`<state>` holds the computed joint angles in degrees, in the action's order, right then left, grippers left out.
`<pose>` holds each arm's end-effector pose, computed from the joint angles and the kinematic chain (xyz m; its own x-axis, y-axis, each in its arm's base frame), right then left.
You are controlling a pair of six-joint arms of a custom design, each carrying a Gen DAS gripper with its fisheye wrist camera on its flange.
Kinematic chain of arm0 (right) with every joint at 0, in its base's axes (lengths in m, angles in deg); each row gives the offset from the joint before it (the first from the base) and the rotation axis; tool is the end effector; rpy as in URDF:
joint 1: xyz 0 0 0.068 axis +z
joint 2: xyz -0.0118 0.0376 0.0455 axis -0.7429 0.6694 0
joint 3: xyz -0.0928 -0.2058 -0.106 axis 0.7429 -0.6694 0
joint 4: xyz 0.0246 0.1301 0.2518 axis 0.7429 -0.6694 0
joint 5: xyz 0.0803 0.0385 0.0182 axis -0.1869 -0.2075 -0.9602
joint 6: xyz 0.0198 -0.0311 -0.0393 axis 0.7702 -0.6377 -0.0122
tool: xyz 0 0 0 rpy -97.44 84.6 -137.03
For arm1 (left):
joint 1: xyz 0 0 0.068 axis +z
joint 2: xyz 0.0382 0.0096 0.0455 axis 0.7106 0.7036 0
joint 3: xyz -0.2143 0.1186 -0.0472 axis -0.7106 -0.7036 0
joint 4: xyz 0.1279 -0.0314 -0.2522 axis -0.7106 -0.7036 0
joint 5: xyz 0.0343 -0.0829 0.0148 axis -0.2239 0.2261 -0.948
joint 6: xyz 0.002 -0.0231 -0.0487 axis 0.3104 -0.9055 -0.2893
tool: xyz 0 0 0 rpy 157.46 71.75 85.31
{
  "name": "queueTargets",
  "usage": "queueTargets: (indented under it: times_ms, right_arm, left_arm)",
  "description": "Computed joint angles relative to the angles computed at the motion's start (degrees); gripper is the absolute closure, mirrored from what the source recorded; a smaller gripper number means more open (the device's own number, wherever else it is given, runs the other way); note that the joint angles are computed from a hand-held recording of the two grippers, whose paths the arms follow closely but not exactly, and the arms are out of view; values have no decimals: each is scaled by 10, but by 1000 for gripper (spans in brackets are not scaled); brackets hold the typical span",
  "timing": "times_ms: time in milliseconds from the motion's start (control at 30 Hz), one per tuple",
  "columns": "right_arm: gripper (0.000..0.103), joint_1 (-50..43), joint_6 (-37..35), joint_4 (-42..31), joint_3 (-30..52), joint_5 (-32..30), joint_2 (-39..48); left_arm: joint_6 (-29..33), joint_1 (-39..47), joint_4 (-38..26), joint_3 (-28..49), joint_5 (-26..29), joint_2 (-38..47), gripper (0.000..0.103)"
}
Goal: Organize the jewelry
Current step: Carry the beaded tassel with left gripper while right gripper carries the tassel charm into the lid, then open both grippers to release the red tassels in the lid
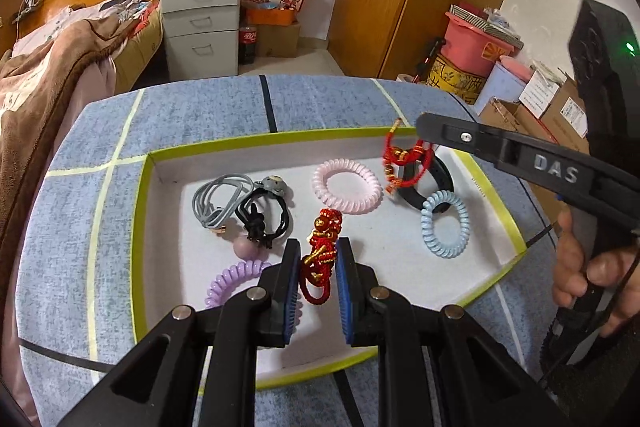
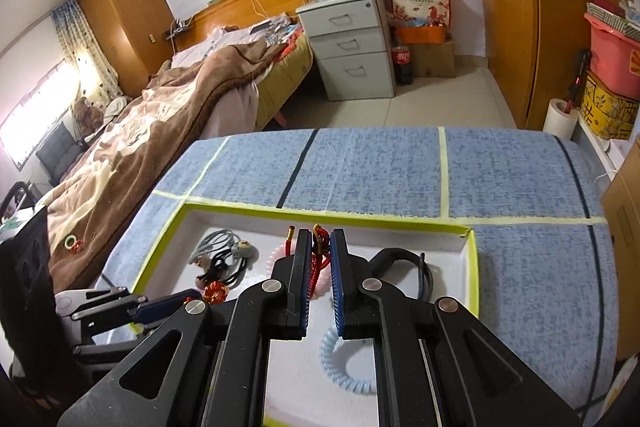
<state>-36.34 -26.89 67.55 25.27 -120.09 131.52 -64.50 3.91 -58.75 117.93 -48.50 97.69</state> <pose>0.3419 0.0900 0.0806 -0.6395 -0.3696 -0.6741 -0.6763 0.6874 0.2647 0.2010 -0.1580 0.0655 -0.7435 -0.2694 -0.6121 -0.1915 0.9627 -0.1910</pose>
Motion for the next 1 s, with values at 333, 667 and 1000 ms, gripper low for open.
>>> queueTargets:
  times_ms: [333,667,1000]
  right_arm:
    - [94,14,-3,-12,47,10,61]
    - [93,20,-4,-17,63,18,80]
    - [93,25,-1,-10,65,30,86]
  left_arm:
    - [3,17,21,7,21,38,84]
    - [11,26,38,7,37,49,71]
    - [12,23,38,11,36,54,68]
